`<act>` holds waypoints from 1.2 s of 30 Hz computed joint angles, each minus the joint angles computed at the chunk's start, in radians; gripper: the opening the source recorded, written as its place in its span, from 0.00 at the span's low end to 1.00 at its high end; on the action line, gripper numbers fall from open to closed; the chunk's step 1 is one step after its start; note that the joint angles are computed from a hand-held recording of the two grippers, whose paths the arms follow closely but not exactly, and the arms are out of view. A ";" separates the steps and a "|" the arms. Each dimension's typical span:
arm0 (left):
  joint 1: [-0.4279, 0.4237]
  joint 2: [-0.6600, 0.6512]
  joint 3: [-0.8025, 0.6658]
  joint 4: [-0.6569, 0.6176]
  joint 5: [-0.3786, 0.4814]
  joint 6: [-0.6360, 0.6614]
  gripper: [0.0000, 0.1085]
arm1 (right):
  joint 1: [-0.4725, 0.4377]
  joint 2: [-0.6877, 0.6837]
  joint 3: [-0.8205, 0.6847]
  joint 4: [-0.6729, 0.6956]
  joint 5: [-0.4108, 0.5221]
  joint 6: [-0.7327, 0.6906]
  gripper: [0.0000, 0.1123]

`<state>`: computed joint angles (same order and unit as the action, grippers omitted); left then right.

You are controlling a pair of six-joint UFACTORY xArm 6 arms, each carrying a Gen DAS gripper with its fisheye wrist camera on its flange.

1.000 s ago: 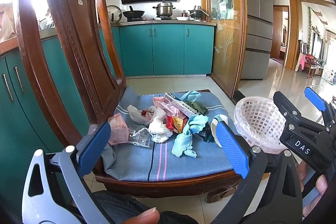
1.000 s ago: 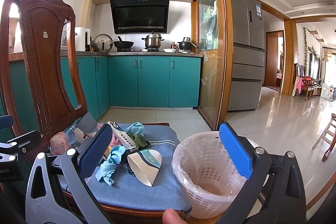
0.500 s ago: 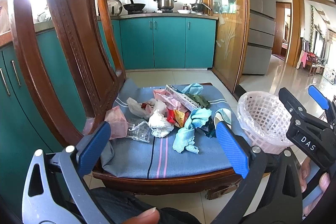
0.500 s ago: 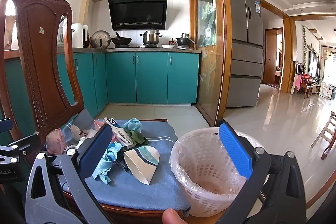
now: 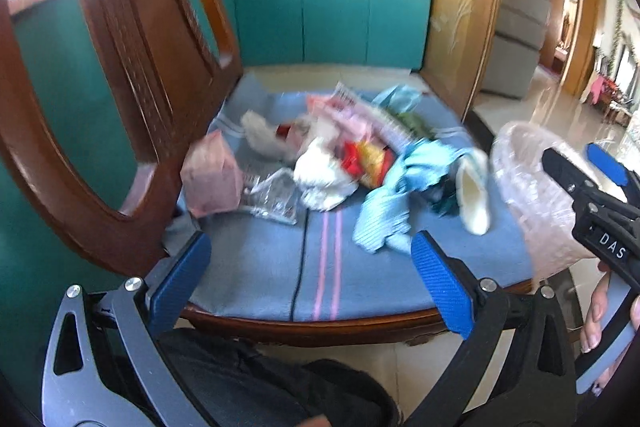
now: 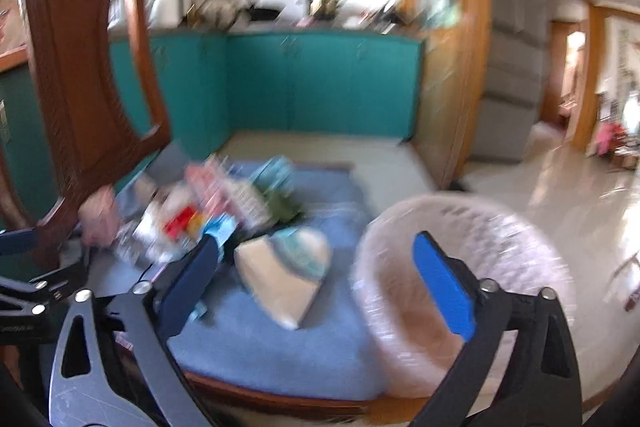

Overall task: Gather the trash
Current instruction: 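Grasp the white paper cup with the right gripper while the left grasps the blue cloth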

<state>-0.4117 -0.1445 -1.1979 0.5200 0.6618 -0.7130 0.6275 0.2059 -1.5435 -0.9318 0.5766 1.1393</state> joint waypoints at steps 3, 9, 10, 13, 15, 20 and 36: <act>0.023 0.032 -0.017 -0.044 0.004 0.030 0.92 | -0.013 0.091 -0.079 0.225 -0.023 -0.218 0.68; 0.058 0.083 -0.055 -0.097 -0.003 0.057 0.92 | -0.002 0.240 -0.243 0.399 0.076 -0.432 0.44; 0.062 0.090 -0.060 -0.101 -0.004 0.061 0.92 | -0.003 0.248 -0.247 0.422 0.071 -0.451 0.44; 0.072 0.109 -0.073 -0.110 -0.009 0.058 0.92 | -0.005 0.263 -0.261 0.410 0.076 -0.436 0.55; 0.082 0.122 -0.080 -0.144 -0.014 0.070 0.92 | -0.002 0.279 -0.281 0.360 0.090 -0.406 0.66; 0.090 0.137 -0.090 -0.174 -0.022 0.083 0.92 | 0.033 0.353 -0.379 0.221 0.228 -0.382 0.67; 0.075 0.122 -0.068 -0.232 -0.058 0.133 0.92 | 0.004 0.218 -0.183 0.198 0.028 -0.313 0.15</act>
<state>-0.3365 -0.0220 -1.2663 0.2885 0.6041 -0.5796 0.6311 0.4238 -1.7269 -0.7342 0.6044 0.8262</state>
